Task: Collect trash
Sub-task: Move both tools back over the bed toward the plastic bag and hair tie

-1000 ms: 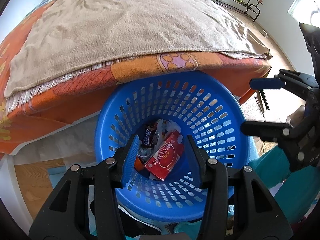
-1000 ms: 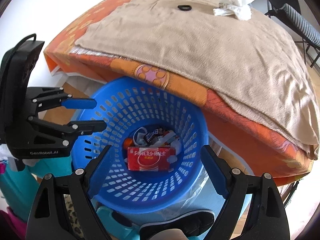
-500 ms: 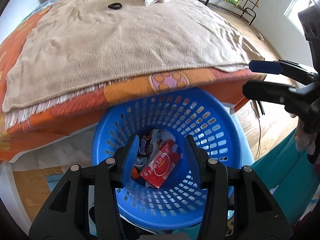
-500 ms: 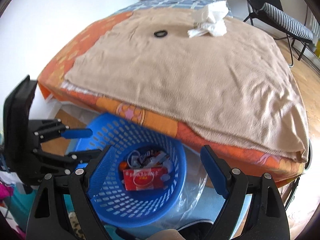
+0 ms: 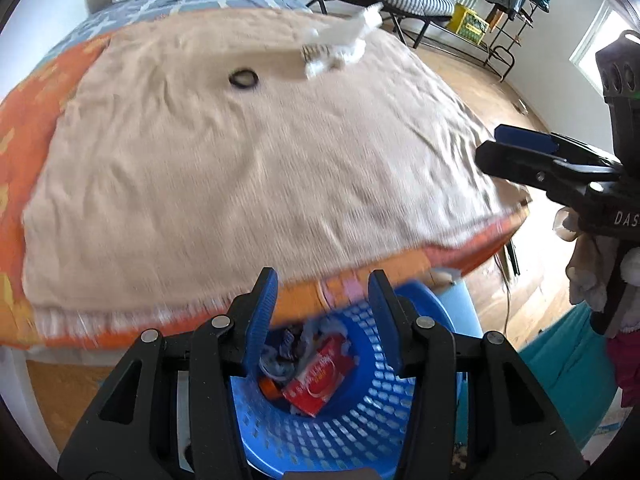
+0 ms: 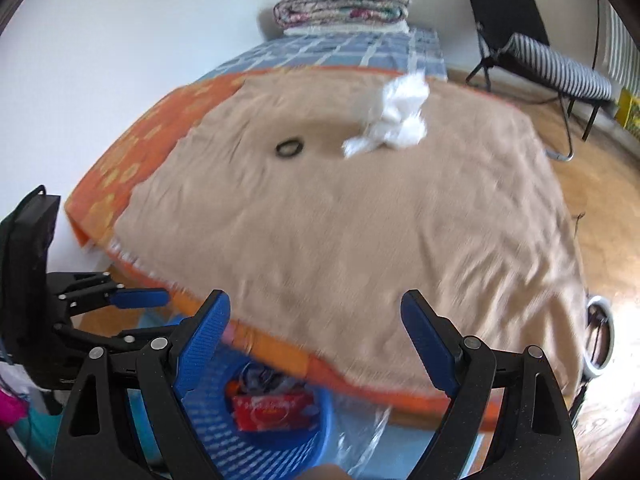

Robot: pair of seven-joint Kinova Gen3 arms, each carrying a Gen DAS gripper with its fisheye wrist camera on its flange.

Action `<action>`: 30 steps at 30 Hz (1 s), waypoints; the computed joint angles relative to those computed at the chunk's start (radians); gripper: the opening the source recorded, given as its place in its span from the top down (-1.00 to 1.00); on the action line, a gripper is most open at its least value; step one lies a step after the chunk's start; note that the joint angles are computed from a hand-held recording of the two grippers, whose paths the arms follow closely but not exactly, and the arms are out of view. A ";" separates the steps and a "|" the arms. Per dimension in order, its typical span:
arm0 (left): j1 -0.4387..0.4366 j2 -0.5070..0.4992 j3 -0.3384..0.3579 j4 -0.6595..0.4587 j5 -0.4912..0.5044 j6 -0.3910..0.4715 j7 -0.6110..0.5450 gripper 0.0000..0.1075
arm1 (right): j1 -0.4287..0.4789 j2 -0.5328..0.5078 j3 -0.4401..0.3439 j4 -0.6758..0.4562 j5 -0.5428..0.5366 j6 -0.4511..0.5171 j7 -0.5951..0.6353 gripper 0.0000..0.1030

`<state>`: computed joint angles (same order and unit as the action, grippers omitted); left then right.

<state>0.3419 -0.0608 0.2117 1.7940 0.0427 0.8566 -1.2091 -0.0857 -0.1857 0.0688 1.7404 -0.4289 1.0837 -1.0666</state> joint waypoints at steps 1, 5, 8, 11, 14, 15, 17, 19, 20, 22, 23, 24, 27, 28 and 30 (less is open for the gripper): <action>-0.005 0.010 -0.005 -0.017 -0.007 0.003 -0.006 0.10 | 0.001 0.016 0.006 -0.018 -0.011 -0.004 -0.001 -0.70; -0.024 0.057 -0.023 -0.081 -0.027 0.004 -0.025 0.10 | 0.023 0.085 0.023 -0.087 -0.080 0.006 -0.012 -0.70; -0.040 0.089 -0.040 -0.116 -0.026 -0.002 -0.045 0.11 | 0.050 0.126 0.015 -0.131 -0.117 -0.003 -0.044 -0.70; -0.064 0.128 -0.058 -0.152 0.009 -0.014 -0.086 0.11 | 0.063 0.157 -0.007 -0.173 -0.119 -0.032 -0.078 -0.70; -0.086 0.169 -0.071 -0.194 0.044 -0.018 -0.120 0.11 | 0.067 0.207 -0.028 -0.228 -0.111 -0.045 -0.128 -0.70; -0.084 0.185 -0.073 -0.211 0.031 -0.021 -0.111 0.11 | 0.069 0.225 -0.036 -0.246 -0.108 -0.048 -0.144 -0.70; -0.088 0.218 -0.077 -0.246 0.029 -0.021 -0.119 0.11 | 0.068 0.253 -0.052 -0.272 -0.084 -0.063 -0.180 -0.70; -0.087 0.246 -0.081 -0.276 0.019 -0.018 -0.117 0.11 | 0.061 0.281 -0.068 -0.297 -0.044 -0.082 -0.220 -0.70; -0.085 0.259 -0.085 -0.289 0.011 -0.017 -0.111 0.11 | 0.059 0.293 -0.074 -0.307 -0.029 -0.089 -0.236 -0.70; -0.092 0.288 -0.092 -0.315 0.014 -0.017 -0.103 0.11 | 0.052 0.325 -0.076 -0.333 -0.009 -0.095 -0.280 -0.70; -0.099 0.300 -0.095 -0.326 0.023 -0.017 -0.103 0.11 | 0.065 0.335 -0.085 -0.339 -0.013 -0.094 -0.289 -0.70; -0.103 0.314 -0.099 -0.339 0.027 -0.015 -0.097 0.11 | 0.075 0.355 -0.087 -0.355 -0.031 -0.085 -0.302 -0.70; -0.114 0.347 -0.108 -0.369 0.029 -0.016 -0.086 0.11 | 0.088 0.391 -0.099 -0.386 -0.035 -0.080 -0.337 -0.70; -0.116 0.357 -0.110 -0.378 0.030 -0.015 -0.084 0.12 | 0.085 0.400 -0.101 -0.393 -0.022 -0.083 -0.352 -0.70; -0.125 0.378 -0.109 -0.394 0.043 -0.009 -0.082 0.13 | 0.080 0.414 -0.107 -0.403 0.001 -0.085 -0.377 -0.70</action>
<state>0.2165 0.3169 0.1031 1.4000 0.0858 0.8478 -1.2908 -0.0059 0.2282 -0.0386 1.3379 -0.4282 0.9989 -1.4439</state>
